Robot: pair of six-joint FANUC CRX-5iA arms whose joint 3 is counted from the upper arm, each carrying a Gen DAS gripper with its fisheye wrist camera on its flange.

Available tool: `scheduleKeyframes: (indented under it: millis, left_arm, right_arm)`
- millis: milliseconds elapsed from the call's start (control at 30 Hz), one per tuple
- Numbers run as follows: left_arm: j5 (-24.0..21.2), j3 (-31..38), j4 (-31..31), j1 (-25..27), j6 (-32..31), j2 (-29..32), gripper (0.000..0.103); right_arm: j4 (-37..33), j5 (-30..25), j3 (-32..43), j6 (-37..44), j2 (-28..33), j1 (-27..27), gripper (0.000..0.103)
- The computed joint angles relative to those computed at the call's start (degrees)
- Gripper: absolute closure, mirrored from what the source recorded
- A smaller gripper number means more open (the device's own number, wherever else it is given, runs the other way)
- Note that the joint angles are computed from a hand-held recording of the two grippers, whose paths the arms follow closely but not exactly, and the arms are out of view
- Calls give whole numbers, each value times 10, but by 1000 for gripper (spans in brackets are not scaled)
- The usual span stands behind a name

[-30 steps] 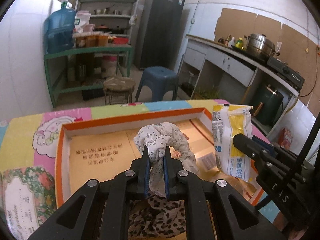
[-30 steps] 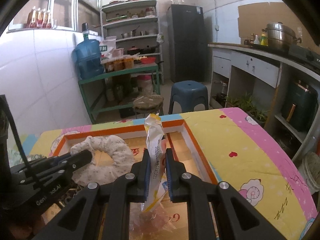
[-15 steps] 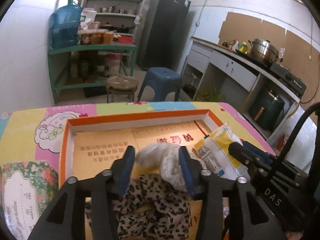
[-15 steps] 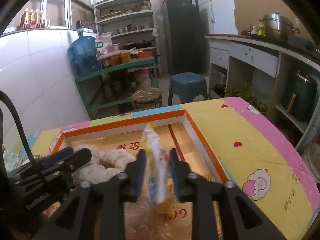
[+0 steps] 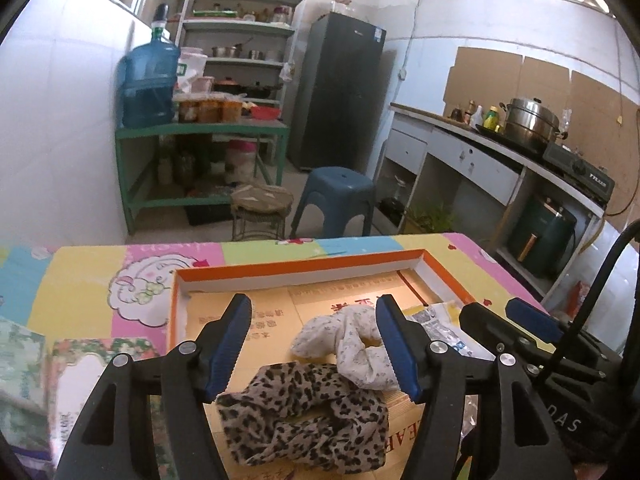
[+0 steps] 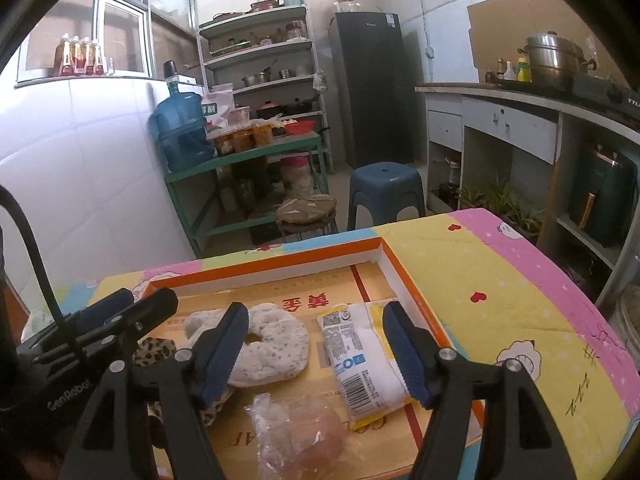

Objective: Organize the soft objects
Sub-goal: 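Withdraw both open tools from the box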

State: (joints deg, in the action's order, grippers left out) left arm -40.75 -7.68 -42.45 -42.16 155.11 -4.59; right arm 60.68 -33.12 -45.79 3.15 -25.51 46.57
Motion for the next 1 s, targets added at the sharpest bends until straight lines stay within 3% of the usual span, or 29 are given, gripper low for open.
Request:
scheduleKeyframes:
  millis: [567, 1000]
  left_arm:
    - [-94, -11, -106, -84, 75, -63, 37]
    - [-230, -24, -178, -196, 91, -132, 37]
  right_arm:
    - [41, -67, -13, -41, -54, 81, 34]
    - [72, -169, -19, -88, -95, 217, 34]
